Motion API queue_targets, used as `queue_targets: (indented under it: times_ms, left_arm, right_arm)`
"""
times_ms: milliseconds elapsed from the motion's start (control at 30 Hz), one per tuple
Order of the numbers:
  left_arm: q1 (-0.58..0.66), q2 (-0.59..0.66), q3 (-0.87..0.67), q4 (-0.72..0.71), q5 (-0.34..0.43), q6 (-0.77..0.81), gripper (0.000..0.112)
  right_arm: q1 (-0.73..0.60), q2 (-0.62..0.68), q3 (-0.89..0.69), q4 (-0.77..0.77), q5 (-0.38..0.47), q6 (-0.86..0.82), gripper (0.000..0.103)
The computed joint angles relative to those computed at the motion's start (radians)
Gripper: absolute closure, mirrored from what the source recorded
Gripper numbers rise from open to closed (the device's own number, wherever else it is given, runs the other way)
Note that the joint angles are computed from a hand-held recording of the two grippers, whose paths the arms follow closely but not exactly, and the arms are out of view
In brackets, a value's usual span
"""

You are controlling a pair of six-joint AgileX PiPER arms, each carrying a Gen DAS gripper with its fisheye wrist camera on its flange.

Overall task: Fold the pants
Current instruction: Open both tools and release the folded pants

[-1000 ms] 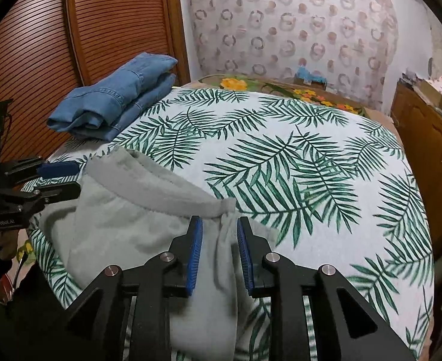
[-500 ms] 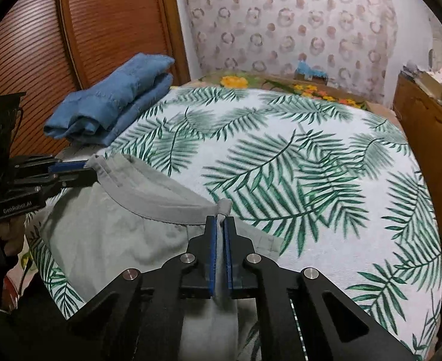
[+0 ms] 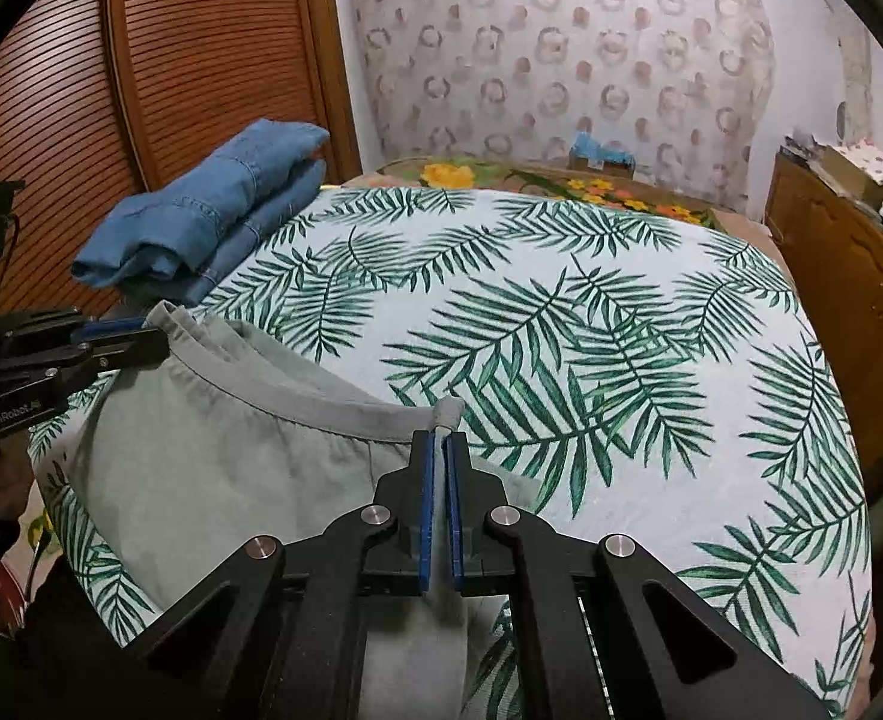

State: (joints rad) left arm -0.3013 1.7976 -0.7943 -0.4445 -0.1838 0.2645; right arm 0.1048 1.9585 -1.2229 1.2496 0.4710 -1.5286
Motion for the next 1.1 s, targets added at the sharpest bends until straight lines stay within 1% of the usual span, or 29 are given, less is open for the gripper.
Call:
queue_targets:
  times_ms: [100, 133, 167, 200, 267, 333, 400, 467, 533, 567, 700, 767, 833, 933, 967, 1033, 1100]
  left_arm:
    - [0.0, 0.002, 0.004, -0.026, -0.009, 0.017, 0.078]
    - [0.0, 0.003, 0.009, -0.022, -0.017, 0.008, 0.065]
    - [0.001, 0.004, 0.013, -0.01, -0.026, -0.009, 0.059]
    - [0.002, 0.005, 0.016, -0.017, -0.033, -0.01, 0.057]
    - [0.01, 0.008, 0.018, 0.027, -0.033, -0.062, 0.045]
    - [0.012, 0.014, 0.02, 0.04, -0.035, -0.077, 0.04]
    - [0.007, 0.016, 0.02, -0.007, -0.036, -0.033, 0.039]
    - [0.004, 0.02, 0.02, -0.026, -0.039, -0.019, 0.039]
    - [0.003, 0.024, 0.019, -0.036, -0.037, -0.011, 0.039]
    - [-0.001, 0.029, 0.014, -0.086, -0.035, 0.038, 0.039]
    - [-0.007, 0.049, 0.0, -0.202, -0.031, 0.158, 0.038]
    - [-0.004, 0.06, -0.004, -0.209, -0.034, 0.166, 0.038]
    - [0.004, 0.07, -0.005, -0.173, -0.035, 0.129, 0.038]
    - [0.019, 0.093, -0.01, -0.103, -0.03, 0.061, 0.038]
    - [0.029, 0.1, -0.016, -0.056, -0.016, 0.014, 0.038]
    - [0.043, 0.102, -0.018, 0.05, -0.004, -0.093, 0.038]
    - [0.052, 0.107, -0.026, 0.101, 0.01, -0.142, 0.038]
  right_arm:
    - [-0.004, -0.004, -0.011, -0.033, 0.009, 0.042, 0.099]
    - [-0.006, -0.001, -0.02, -0.046, 0.014, 0.062, 0.099]
    - [-0.008, -0.001, -0.027, -0.065, 0.02, 0.086, 0.098]
    - [-0.01, -0.009, -0.025, -0.08, 0.025, 0.103, 0.096]
    - [-0.008, -0.022, -0.012, -0.071, 0.007, 0.093, 0.088]
    - [-0.01, -0.031, -0.003, -0.065, 0.007, 0.083, 0.084]
    - [-0.014, -0.039, 0.004, -0.069, 0.022, 0.082, 0.078]
    - [-0.013, -0.057, 0.025, -0.06, 0.012, 0.065, 0.071]
    - [-0.012, -0.074, 0.046, -0.059, 0.009, 0.058, 0.065]
    - [-0.013, -0.082, 0.056, -0.059, 0.01, 0.056, 0.063]
    - [-0.008, -0.108, 0.101, -0.047, 0.009, 0.016, 0.059]
    - [0.003, -0.109, 0.115, -0.048, -0.016, -0.002, 0.058]
    - [0.019, -0.103, 0.123, -0.06, -0.06, 0.004, 0.058]
    - [0.027, -0.078, 0.107, -0.113, -0.069, 0.064, 0.057]
    - [0.027, -0.073, 0.108, -0.106, -0.07, 0.057, 0.056]
    - [0.025, -0.078, 0.126, -0.038, -0.078, -0.013, 0.055]
    - [0.028, -0.079, 0.135, -0.001, -0.084, -0.046, 0.054]
